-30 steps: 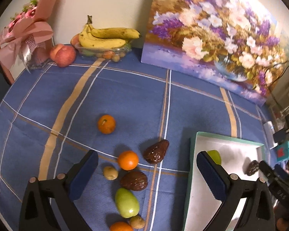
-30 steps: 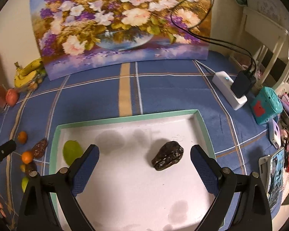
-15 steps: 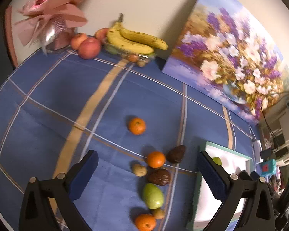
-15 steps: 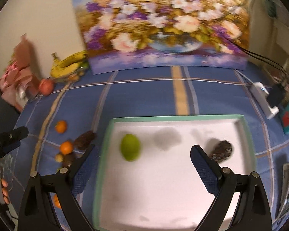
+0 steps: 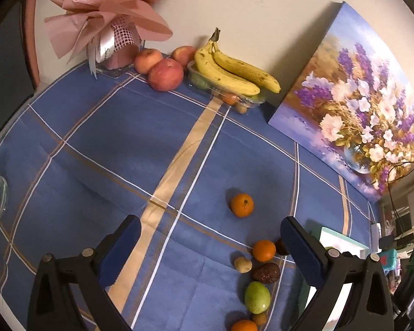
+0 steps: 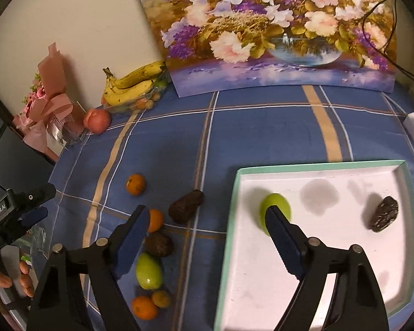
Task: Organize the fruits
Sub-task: 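Move the left gripper to the orange and close on it, then grasp a second dark date with the right gripper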
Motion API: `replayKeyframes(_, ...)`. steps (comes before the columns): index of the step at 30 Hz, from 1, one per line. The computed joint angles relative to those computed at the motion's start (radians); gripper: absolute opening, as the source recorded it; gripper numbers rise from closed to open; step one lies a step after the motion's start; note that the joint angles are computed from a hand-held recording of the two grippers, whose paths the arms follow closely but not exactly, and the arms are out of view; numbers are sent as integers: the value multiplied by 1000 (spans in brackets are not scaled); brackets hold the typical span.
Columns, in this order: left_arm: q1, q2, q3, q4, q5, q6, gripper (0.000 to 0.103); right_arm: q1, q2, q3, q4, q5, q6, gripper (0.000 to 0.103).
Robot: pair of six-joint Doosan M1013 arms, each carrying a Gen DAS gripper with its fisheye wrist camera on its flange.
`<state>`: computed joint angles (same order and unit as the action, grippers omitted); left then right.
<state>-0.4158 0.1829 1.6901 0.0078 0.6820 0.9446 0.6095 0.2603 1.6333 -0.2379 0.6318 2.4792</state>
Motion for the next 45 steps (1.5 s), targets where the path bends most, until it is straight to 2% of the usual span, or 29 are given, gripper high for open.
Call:
replayKeyframes(7,3,53,-56,-22,52,115,101,7,52,-79,10,86,-25,76)
replayKeyframes(11,2,91,-85,-61,65,182,95,2,92,-112,54,117,-62,70)
replayKeyframes(21,-19,177,-122,-146,56,296,87,-4,171,-160,133,156,-130,57)
replayKeyframes(27,-34,220,-153,-105,73,300,82,-11,191,-164,166,157,-147,51)
replayKeyframes(31,-29,237,-163,-129,89,321,72,-16,191,-160,193,134,-166,46)
replayKeyframes(33,-28,241,-165,-132,95,325,62,-14,194,-166,184,141,-169,46)
replayKeyframes(35,-27,243,-167,-136,101,326,44,-12,194,-167,180,144,-169,45)
replayKeyframes(36,-26,243,-167,-141,101,326,40,-13,193,-167,182,144,-170,44)
replayKeyframes(37,-25,242,-166,-151,100,329,38,-13,192,-165,184,141,-169,40)
replayKeyframes(45,-31,226,-169,-156,107,319,36,-7,176,-169,145,140,-150,40)
